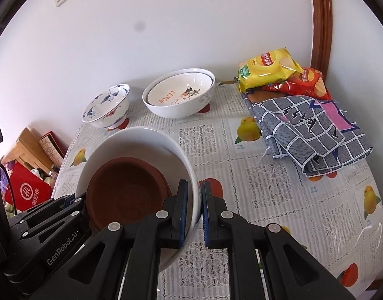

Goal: Organize plates and bowls
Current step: 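Carry the white bowl over the teal plate stack with the right gripper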

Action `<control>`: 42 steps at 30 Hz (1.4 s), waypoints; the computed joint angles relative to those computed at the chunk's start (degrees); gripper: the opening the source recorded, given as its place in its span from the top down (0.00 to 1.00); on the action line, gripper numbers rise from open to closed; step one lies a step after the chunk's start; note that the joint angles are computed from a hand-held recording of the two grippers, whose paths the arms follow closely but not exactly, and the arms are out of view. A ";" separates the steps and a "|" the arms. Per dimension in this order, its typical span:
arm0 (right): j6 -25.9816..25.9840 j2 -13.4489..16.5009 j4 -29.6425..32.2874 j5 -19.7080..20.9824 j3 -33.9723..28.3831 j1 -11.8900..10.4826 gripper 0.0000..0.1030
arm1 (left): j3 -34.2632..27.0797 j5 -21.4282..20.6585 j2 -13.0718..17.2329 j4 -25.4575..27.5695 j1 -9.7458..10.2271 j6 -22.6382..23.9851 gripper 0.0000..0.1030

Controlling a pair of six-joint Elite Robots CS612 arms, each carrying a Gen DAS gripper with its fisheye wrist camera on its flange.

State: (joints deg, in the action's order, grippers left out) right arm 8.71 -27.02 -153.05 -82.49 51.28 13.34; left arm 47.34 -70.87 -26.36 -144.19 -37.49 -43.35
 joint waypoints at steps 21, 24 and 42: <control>-0.83 0.58 0.04 0.39 -1.14 0.92 0.90 | 3.67 0.97 -1.90 -1.76 0.42 -1.06 0.91; -0.96 0.66 -0.04 0.41 -1.34 1.03 0.90 | 4.10 1.12 -2.11 -2.18 0.51 -1.14 0.91; -1.46 1.65 0.73 0.95 -3.26 1.79 0.90 | 6.52 1.69 -3.41 -2.93 1.02 -2.15 0.91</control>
State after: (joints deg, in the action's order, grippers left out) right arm 7.24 -25.36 -152.31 -81.53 48.02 15.13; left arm 53.86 -69.19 -29.77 -147.12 -36.47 -45.50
